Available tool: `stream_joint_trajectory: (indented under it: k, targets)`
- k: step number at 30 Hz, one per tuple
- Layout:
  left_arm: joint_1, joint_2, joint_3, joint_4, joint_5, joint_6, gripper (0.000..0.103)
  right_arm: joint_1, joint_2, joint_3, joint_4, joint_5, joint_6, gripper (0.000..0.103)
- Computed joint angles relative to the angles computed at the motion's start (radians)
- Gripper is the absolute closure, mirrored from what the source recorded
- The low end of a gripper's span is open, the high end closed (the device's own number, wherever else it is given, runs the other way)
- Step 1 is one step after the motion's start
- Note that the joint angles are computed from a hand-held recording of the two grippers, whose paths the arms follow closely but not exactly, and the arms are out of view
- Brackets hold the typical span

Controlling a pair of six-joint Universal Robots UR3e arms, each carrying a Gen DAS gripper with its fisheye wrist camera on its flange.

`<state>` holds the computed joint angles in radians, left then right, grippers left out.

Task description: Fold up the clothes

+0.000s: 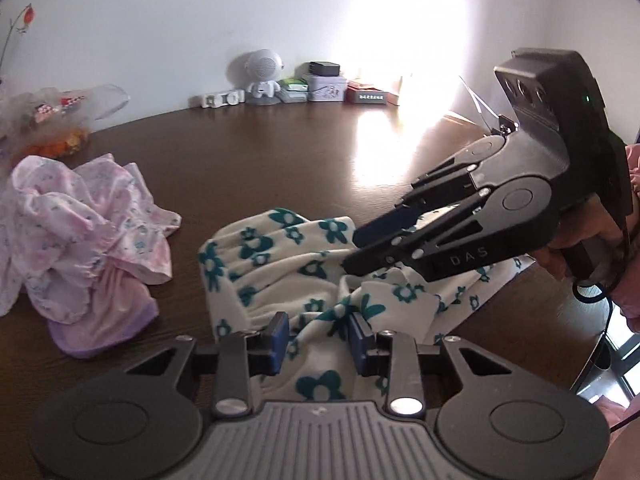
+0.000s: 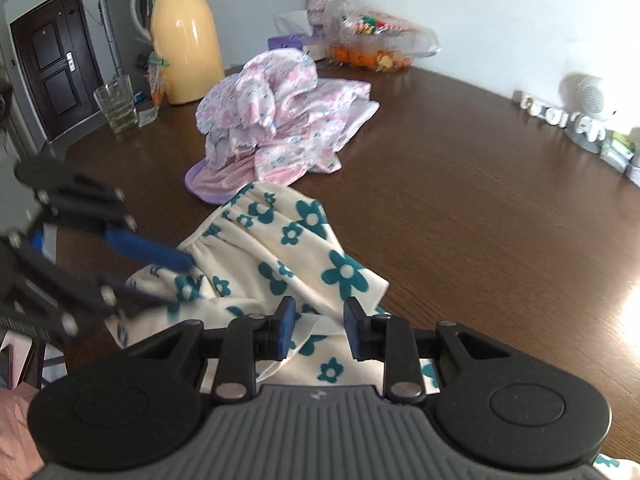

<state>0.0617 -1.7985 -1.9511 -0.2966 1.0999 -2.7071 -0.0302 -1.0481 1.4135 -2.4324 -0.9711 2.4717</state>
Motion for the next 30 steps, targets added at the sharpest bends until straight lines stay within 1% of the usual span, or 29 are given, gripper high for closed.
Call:
stream_joint_trajectory:
  k: [5,8,9,10,11,12,13,15,17,21,22,24,28,30]
  targets:
    - [-0.069,-0.071,0.037,0.063,0.072,-0.018,0.068,-0.012,-0.036,0.012,-0.022,0.050,-0.005,0.076]
    - [-0.097,-0.100,0.038,0.101,0.100,-0.017,0.058,0.017,-0.008,-0.039,-0.015,0.047,-0.006,0.076]
    - [-0.104,-0.104,0.033,0.115,0.105,-0.012,0.051,0.031,0.010,-0.063,-0.013,0.039,-0.002,0.076]
    - [-0.112,-0.105,0.028,0.125,0.109,-0.004,0.047,0.044,0.028,-0.088,-0.010,0.031,0.002,0.076]
    - [-0.120,-0.104,0.023,0.133,0.113,0.004,0.041,0.058,0.051,-0.116,-0.007,0.020,0.010,0.076]
    - [-0.127,-0.102,0.018,0.140,0.120,0.006,0.040,0.069,0.068,-0.131,-0.011,0.008,0.017,0.076]
    - [-0.134,-0.099,0.014,0.148,0.129,0.007,0.040,0.079,0.083,-0.143,-0.016,-0.004,0.021,0.076]
    - [-0.120,-0.076,-0.003,0.148,0.108,0.008,0.040,0.091,0.108,-0.159,-0.017,-0.023,0.025,0.076]
    - [-0.075,-0.017,-0.041,0.133,0.051,0.010,0.040,0.093,0.121,-0.163,-0.009,-0.029,0.029,0.076]
    - [0.020,0.095,-0.117,0.119,-0.020,0.007,0.041,0.084,0.122,-0.135,-0.007,-0.030,0.030,0.077]
    - [0.036,0.114,-0.132,0.122,-0.020,0.005,0.042,0.082,0.118,-0.127,-0.008,-0.028,0.027,0.077]
    - [0.064,0.140,-0.153,0.107,-0.023,0.017,0.050,0.076,0.109,-0.112,-0.009,-0.019,0.021,0.077]
    - [0.109,0.193,-0.190,0.031,-0.075,0.106,0.050,0.044,0.105,-0.157,0.026,0.046,0.037,0.075]
    - [0.086,0.193,-0.199,0.034,-0.054,0.145,0.050,0.042,0.132,-0.236,0.063,0.042,0.046,0.075]
